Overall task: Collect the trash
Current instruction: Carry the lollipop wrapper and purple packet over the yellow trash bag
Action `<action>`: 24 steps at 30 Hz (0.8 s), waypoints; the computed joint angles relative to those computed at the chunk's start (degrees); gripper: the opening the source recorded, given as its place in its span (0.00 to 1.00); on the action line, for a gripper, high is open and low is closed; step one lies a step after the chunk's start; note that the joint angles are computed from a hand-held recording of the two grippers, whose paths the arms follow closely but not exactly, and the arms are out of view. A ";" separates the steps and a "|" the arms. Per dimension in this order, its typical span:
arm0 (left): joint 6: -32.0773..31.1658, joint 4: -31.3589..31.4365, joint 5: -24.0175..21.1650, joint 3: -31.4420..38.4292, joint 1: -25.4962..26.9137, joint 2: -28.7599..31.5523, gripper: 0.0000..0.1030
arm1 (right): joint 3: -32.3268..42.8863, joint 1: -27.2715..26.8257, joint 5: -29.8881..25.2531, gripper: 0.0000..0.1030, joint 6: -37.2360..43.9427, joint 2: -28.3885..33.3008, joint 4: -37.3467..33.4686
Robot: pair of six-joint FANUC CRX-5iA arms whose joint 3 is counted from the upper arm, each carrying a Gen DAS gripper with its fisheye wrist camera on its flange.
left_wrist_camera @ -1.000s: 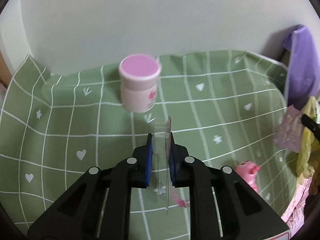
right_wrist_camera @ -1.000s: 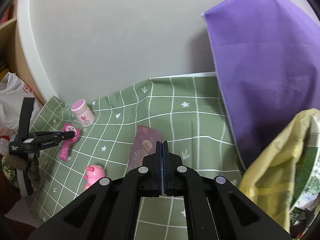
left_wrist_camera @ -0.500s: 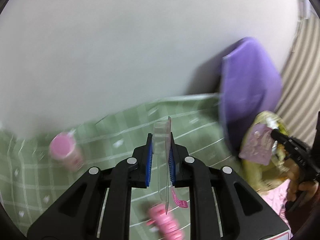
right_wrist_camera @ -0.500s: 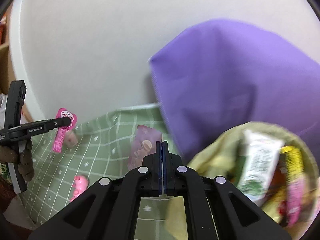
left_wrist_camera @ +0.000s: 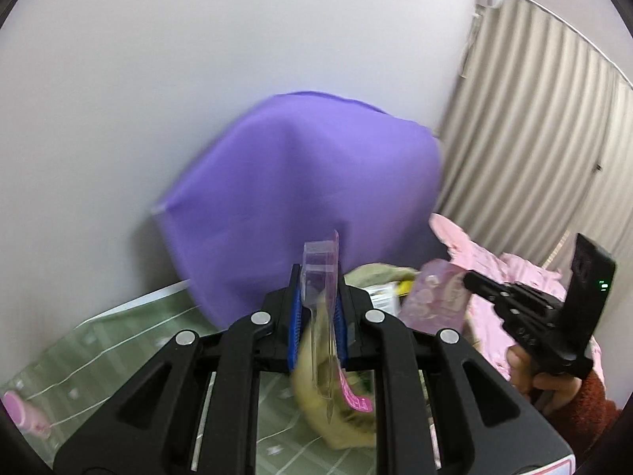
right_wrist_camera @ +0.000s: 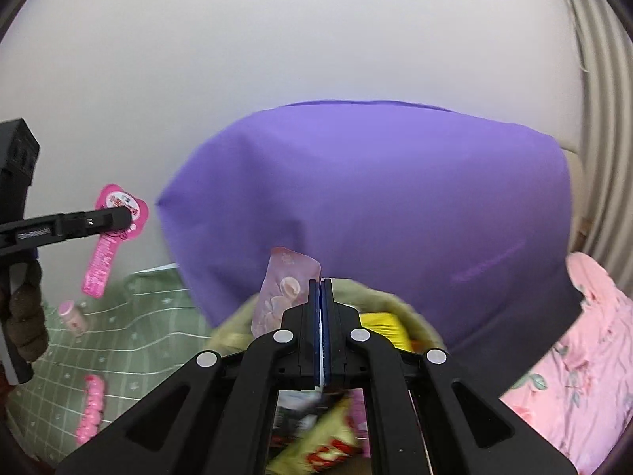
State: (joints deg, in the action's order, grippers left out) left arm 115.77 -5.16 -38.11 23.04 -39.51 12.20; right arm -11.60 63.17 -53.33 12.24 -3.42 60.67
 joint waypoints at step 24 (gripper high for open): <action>-15.43 18.37 -4.05 13.70 -3.03 17.69 0.13 | -4.33 -4.10 2.84 0.03 2.66 -2.66 -7.62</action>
State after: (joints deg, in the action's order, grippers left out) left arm 100.34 13.21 -42.16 36.75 -42.54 29.88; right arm -15.93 59.06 -50.49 14.89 -6.08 53.05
